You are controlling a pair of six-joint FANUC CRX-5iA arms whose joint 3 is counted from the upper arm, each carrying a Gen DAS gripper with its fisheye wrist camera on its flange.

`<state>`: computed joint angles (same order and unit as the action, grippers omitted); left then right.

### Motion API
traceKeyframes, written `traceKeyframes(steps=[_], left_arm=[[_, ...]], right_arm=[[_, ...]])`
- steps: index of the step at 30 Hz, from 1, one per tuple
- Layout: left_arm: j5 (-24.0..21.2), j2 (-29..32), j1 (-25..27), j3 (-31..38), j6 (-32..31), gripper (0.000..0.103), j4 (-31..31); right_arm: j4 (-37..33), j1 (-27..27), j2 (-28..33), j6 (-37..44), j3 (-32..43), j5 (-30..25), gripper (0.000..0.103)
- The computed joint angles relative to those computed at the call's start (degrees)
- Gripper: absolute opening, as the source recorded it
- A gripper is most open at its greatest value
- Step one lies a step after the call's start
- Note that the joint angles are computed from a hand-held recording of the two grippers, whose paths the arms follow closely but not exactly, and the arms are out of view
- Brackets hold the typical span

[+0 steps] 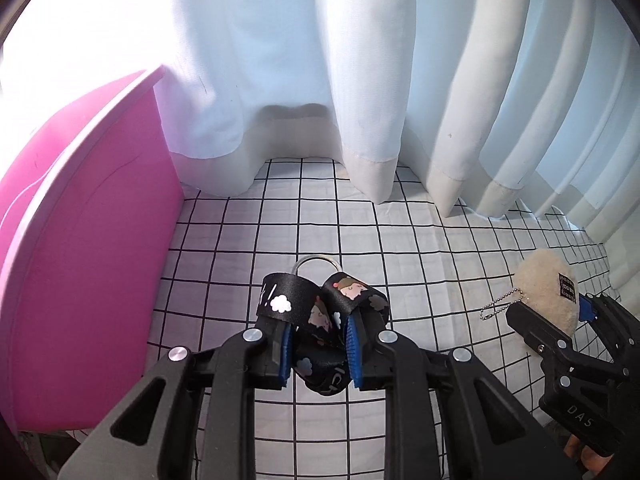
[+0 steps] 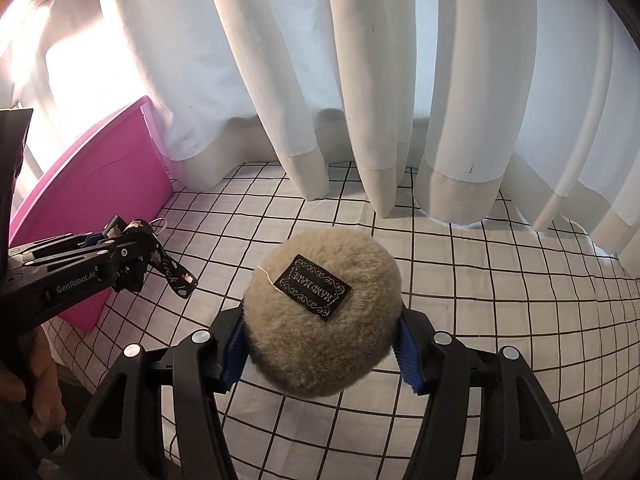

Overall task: Organize jewelry
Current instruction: 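Lift the lanyard and pom-pom with both tools and carry them over the tub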

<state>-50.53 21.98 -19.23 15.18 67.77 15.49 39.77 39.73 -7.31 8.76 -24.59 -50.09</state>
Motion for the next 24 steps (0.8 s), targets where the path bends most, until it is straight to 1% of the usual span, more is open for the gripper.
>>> traceKeyframes(steps=[4,9,12,15,19,24], left_arm=[[0.0,-2.9,0.3,0.3,2.1,0.021,-0.4],[0.3,-6.3,1.3,1.9,6.7,0.021,-3.0],[1.3,-8.3,2.2,2.6,8.9,0.021,-4.3],[2.5,-10.0,3.5,2.9,10.8,0.021,-5.5],[2.6,-10.9,5.8,4.0,13.6,0.021,-7.0],[2.0,-9.8,9.4,7.0,15.8,0.021,-8.5]], right_arm=[[0.2,1.0,-1.8,3.4,1.8,-0.3,0.059],[1.1,1.0,-2.8,7.6,4.5,1.7,0.059],[1.7,0.6,-2.3,10.4,6.7,3.4,0.059],[1.5,0.1,-0.6,13.8,9.7,5.3,0.059],[-0.6,-0.5,2.9,19.2,15.3,8.1,0.059],[-4.2,-0.6,9.4,26.2,24.8,10.5,0.059]])
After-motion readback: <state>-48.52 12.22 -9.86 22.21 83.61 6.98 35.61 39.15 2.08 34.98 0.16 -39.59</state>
